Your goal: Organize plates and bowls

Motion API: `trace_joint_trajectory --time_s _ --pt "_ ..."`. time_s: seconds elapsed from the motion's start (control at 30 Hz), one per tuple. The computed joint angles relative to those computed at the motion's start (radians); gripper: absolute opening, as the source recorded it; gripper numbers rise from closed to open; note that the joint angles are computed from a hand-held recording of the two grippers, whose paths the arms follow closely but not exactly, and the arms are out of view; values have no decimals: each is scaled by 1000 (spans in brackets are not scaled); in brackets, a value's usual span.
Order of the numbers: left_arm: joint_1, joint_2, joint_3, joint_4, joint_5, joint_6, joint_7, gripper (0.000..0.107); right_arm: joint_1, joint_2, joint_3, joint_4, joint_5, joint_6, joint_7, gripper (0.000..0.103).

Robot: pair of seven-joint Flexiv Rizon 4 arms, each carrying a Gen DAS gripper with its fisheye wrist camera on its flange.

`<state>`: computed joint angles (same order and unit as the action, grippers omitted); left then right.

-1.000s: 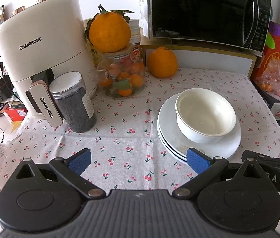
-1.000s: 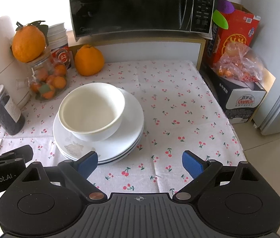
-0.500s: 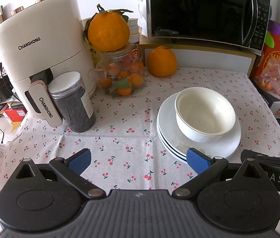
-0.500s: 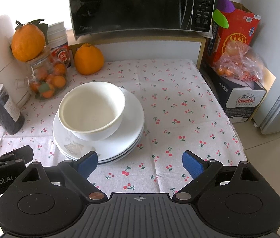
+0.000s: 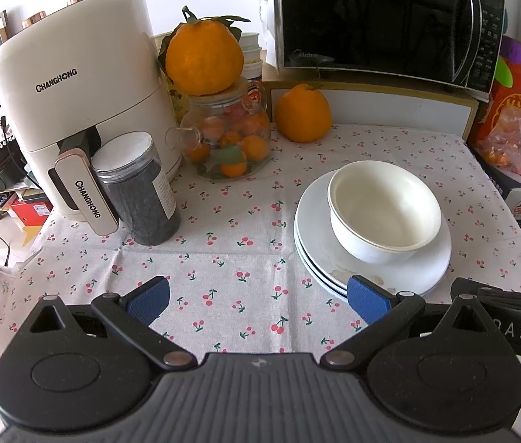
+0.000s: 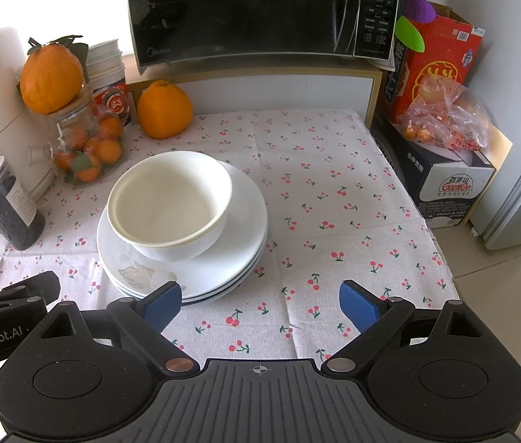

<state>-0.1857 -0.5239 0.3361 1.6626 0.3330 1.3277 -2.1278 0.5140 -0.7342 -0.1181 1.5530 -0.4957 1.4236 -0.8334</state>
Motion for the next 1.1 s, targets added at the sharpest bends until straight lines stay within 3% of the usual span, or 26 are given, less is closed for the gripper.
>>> trace_joint_trajectory --time_s 1.1 --pt "28 3 -35 7 -25 -21 42 102 -11 -3 16 -2 11 -12 -18 94"
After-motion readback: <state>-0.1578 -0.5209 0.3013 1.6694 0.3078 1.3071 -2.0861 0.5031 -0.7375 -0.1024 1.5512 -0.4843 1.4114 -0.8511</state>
